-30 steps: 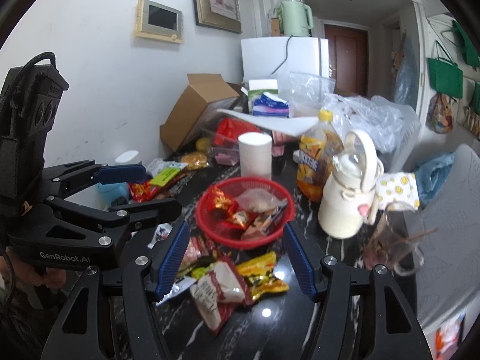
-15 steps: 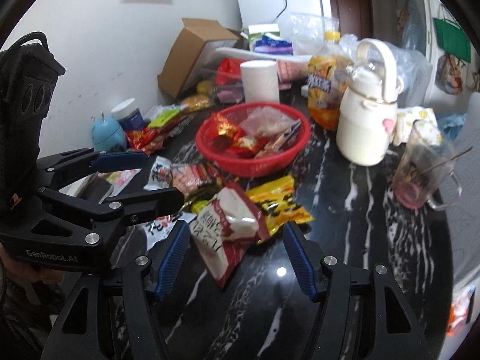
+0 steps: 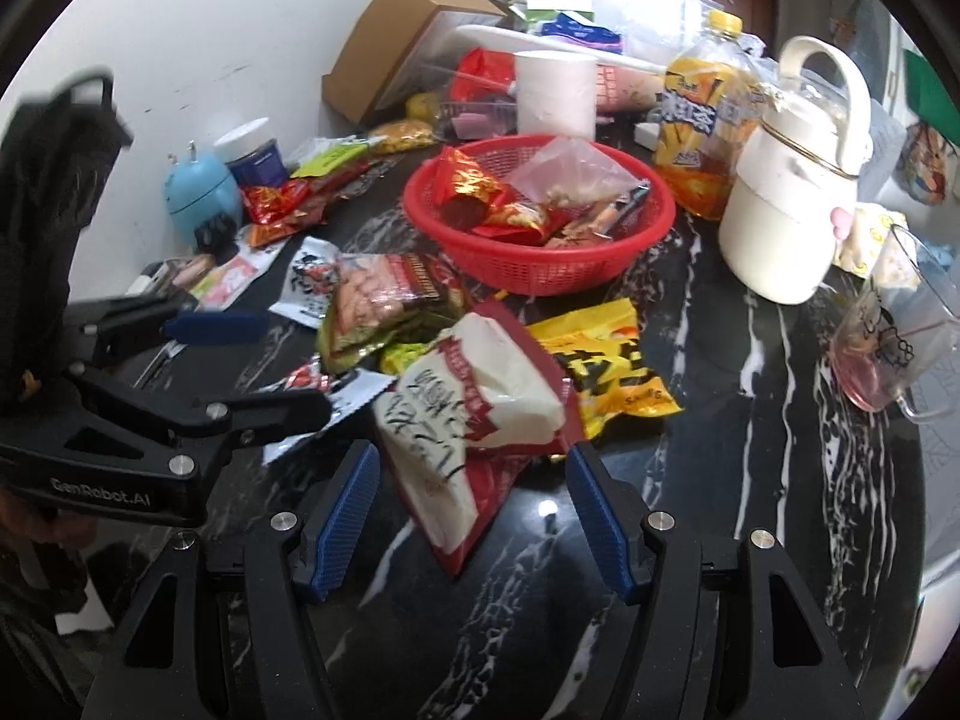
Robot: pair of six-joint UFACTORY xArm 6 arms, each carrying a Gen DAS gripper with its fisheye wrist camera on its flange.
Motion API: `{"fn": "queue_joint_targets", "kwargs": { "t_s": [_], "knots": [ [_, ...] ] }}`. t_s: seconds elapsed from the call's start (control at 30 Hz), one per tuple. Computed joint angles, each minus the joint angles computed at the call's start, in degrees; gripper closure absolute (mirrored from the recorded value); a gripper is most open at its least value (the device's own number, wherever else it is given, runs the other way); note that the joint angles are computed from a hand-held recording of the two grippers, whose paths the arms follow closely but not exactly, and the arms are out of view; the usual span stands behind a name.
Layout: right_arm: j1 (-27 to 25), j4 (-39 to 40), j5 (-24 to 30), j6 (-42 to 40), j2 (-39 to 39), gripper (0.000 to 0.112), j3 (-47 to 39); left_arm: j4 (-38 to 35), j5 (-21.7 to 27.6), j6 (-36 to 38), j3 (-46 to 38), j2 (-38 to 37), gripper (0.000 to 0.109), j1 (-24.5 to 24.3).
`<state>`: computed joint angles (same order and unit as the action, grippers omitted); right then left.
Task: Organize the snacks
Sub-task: 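Grasp the white peanut packet with the left gripper while the right approaches the snack pile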
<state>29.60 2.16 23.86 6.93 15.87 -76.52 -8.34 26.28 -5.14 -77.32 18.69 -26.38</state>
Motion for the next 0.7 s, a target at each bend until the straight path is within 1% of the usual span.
{"fn": "queue_joint_targets", "kwargs": {
  "t_s": [0.03,0.1,0.17,0.2,0.23,0.27,0.3,0.33,0.37,0.43,0.57,0.6,0.7],
  "knots": [
    [-0.5,0.0,0.0,0.8,-0.1,0.047,0.0,-1.5,0.3,1.5,-0.1,0.3,0.029,-0.1],
    [-1.0,-0.3,-0.2,2.0,-0.2,0.047,0.0,-2.3,1.0,2.8,-0.6,1.2,0.029,-0.5],
    [-1.4,-0.6,-0.8,2.9,-0.5,0.047,0.3,-3.6,0.6,4.3,-0.5,1.7,0.029,-0.8],
    [-1.5,-1.8,-1.1,4.1,-0.6,0.047,0.5,-4.3,0.4,4.9,-0.6,2.0,0.029,-0.8],
    [-1.8,-4.6,-1.7,6.9,-0.9,0.047,0.8,-4.9,0.1,5.4,-0.6,2.3,0.03,-0.9],
    [-1.9,-6.2,-1.9,8.4,-0.9,0.047,0.8,-6.2,-0.7,6.4,-0.2,2.3,0.034,-0.8],
    [-2.0,-7.0,-2.0,9.2,-1.0,0.047,0.8,-8.4,-2.3,8.5,0.7,2.1,0.054,-0.9],
    [-2.1,-7.0,-2.2,9.6,-1.1,0.047,0.7,-8.9,-3.2,9.2,1.2,1.9,0.061,-0.9],
    [-2.1,-6.4,-2.3,9.2,-1.1,0.047,0.6,-10.5,-4.3,10.9,2.1,1.4,0.065,-0.9],
    [-1.9,-3.8,-2.4,7.3,-0.7,0.047,-0.1,-11.5,-4.5,11.8,2.1,1.3,0.066,-0.8],
    [-0.7,7.3,-2.4,-2.1,1.1,0.047,-2.6,-12.0,-4.8,11.1,2.6,1.1,0.066,0.0],
    [-0.4,8.1,-1.9,-3.2,1.8,0.047,-3.6,-12.3,-5.1,11.0,3.1,0.7,0.066,0.3],
    [0.4,7.3,-0.4,-4.0,4.0,0.047,-6.6,-15.5,-5.4,12.6,4.0,-0.1,0.066,1.5]
  ]
}}
